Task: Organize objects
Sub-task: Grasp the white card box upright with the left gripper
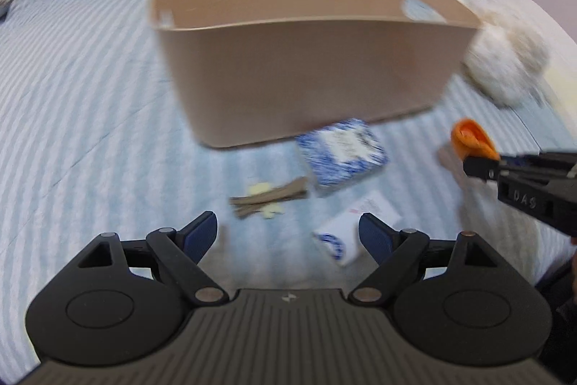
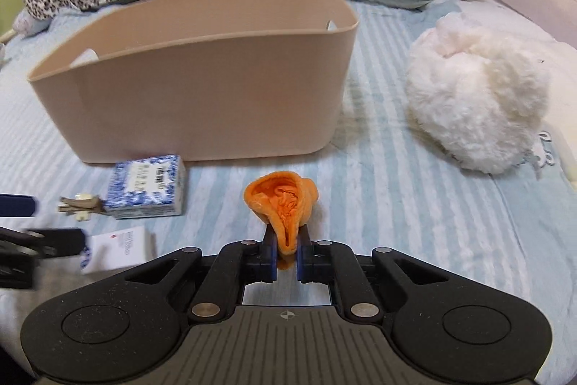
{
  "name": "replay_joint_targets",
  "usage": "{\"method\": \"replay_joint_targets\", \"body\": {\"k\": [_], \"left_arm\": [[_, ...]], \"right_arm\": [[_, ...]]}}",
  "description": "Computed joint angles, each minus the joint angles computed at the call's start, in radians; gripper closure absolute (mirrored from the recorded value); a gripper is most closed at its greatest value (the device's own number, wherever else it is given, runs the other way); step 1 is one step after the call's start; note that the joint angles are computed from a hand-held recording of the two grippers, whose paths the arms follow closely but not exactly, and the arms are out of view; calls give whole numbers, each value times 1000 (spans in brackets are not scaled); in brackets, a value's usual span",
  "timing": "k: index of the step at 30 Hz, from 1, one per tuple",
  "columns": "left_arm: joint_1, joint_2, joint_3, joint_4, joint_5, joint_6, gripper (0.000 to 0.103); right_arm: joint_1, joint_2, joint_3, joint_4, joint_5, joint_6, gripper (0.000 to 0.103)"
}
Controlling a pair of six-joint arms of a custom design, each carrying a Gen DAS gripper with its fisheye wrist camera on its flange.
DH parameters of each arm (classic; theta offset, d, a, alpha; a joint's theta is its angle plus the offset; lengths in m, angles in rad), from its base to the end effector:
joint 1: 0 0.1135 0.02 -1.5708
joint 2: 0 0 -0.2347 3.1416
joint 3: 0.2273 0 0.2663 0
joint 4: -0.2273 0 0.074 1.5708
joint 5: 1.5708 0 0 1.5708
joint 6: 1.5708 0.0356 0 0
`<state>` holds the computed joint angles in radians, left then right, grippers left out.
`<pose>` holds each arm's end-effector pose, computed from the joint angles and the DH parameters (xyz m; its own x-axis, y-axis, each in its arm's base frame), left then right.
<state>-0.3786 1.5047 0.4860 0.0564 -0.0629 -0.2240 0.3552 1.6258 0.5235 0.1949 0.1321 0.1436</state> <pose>0.2371 -0.0919 0.0684 -0.8179 0.0868 -0.5688 0.1578 0.9845 -0.0767 0.2556 0.0898 0.0573 -0.7696 -0.1341 -0.6243 -0.1602 0.9870 -0.0146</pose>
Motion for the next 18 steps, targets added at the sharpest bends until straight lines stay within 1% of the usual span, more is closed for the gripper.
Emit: {"method": "replay_joint_targets", "body": {"k": [2, 3, 5, 7, 9, 10, 11, 12, 13, 14, 18], "left_arm": [[-41, 51, 22, 25, -2, 25, 17], [-45, 100, 29, 60, 12, 42, 17], [-73, 157, 55, 70, 11, 37, 17], [-112, 214, 84, 93, -43, 39, 23], [-137, 248, 96, 129, -78, 61, 41], [-137, 261, 103, 139, -72, 62, 45], [-133, 254, 102, 132, -55, 53, 56], [-122, 238, 99, 120, -32, 43, 63], [-112, 228, 98, 108, -15, 33, 65], [-106, 218, 95, 98, -11, 25, 71], [-93, 175, 72, 63, -32, 7, 71]], "right_arm": [[11, -49, -35, -3, 19, -7, 94], [13, -62, -46, -2, 27, -10, 94], [6, -77, -64, -7, 15, -10, 94], [-3, -94, -81, -15, -1, -6, 94], [-1, -111, -97, -15, 0, -1, 94], [-3, -118, -102, -14, -1, 0, 94], [-3, -128, -110, -13, -2, 4, 94], [-6, -138, -116, -12, -5, 5, 94], [-10, -144, -119, -12, -8, 6, 94], [-11, -149, -121, -12, -9, 8, 94], [-12, -163, -128, -12, -13, 9, 94]]}}
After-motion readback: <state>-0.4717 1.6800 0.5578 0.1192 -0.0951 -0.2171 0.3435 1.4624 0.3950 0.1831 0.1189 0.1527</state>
